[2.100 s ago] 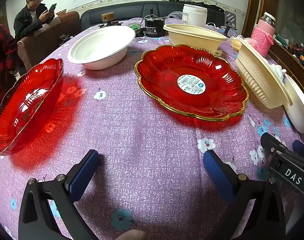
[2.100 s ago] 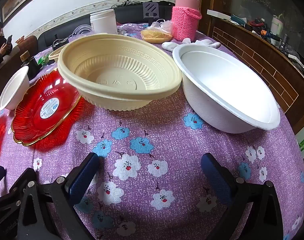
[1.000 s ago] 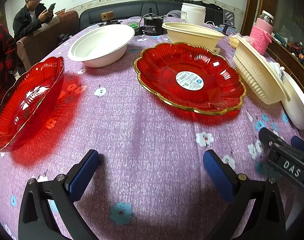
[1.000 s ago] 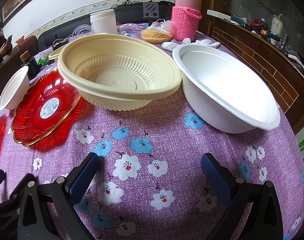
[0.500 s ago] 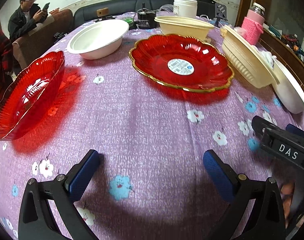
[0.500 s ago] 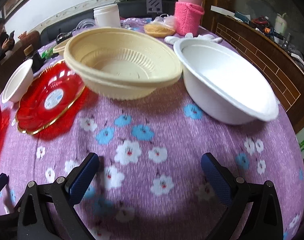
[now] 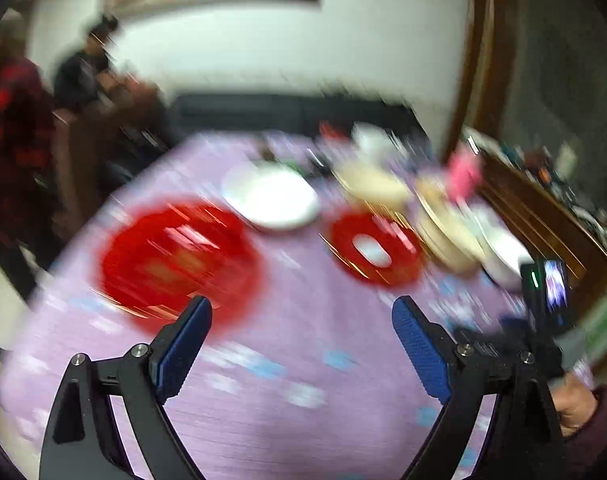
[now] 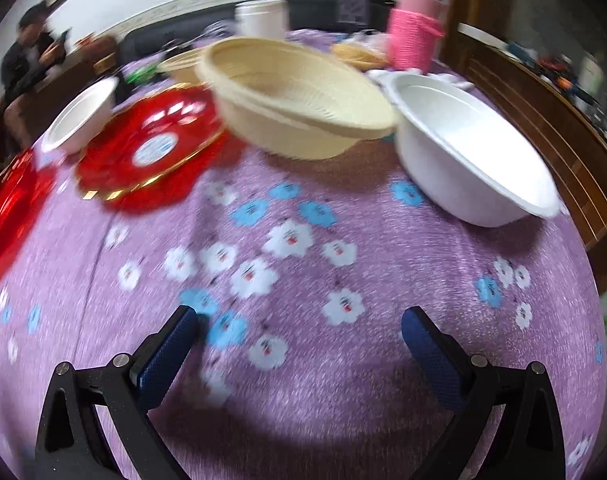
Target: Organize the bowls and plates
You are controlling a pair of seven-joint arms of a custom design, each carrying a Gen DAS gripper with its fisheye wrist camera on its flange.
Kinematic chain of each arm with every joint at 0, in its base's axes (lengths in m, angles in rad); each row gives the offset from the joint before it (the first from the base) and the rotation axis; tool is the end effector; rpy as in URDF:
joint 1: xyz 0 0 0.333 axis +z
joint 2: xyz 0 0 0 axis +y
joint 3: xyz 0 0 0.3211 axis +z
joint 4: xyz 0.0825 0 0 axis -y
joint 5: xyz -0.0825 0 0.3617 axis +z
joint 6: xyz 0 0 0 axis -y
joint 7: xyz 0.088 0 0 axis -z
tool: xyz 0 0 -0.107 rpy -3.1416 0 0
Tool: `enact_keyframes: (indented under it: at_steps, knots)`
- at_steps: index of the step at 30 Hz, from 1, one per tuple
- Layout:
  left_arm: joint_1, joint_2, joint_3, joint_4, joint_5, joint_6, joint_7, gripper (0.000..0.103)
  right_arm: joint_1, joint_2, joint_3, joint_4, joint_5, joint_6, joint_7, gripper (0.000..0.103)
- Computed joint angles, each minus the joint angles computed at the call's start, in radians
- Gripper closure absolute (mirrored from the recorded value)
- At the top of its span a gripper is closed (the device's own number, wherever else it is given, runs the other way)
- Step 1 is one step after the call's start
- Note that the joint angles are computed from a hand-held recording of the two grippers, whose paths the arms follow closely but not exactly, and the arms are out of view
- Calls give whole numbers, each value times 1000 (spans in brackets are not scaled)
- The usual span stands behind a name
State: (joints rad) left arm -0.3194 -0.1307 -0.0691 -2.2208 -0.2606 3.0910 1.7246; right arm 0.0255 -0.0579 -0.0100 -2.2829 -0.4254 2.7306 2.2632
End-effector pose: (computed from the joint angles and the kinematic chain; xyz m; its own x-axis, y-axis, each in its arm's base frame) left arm 0.4989 -0.1832 0.5682 -0.3335 -0.9387 0.0876 -0.5340 0.1115 -0.8381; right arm 0.5275 0.0238 0.4500 -0.3188 -0.9477 -0.0163 -0.7999 0.2782 -0.5318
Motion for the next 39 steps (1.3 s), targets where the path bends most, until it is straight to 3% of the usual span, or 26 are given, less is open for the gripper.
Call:
enact_keyframes:
  at_steps: [2,5,7,9,10,11,15,17,20,27,33,39]
  knots:
    - [135,-42,-56,-29,151,58,-135,8,11,-13,-2,4,65,-18,-72,1]
    - [245,-56,-58,-8,257,68,-229,7,-13,-71,34,-12,-76,43,38,2]
    - [208,-41,18,28,266,36,-224,7,-39,-105,70,-9,-177,110,131,2]
    - [72,-4,161,79,73,8,-29,7,-63,-115,100,2,-221,204,200,1]
    - [42,20,199,115,0,-21,42,7,-52,-101,100,22,-183,214,175,1]
    - [45,42,203,141,-11,-47,55,7,-9,-73,86,63,-77,193,87,1]
    - [122,167,178,310,-30,-202,62,7,113,62,59,212,330,165,-250,1]
    - [169,254,154,438,-125,-334,113,7,145,124,67,280,445,141,-348,2]
    - [229,376,121,598,-160,-502,63,7,170,245,92,430,611,70,-479,7]
    - [317,565,32,800,-138,-652,-31,7,243,437,50,683,653,-52,-466,15]
    - [353,653,-29,908,-44,-701,-68,11,256,534,29,820,636,-156,-415,24]
    - [388,747,-100,1032,36,-811,-102,51,250,593,39,893,652,-213,-425,47]
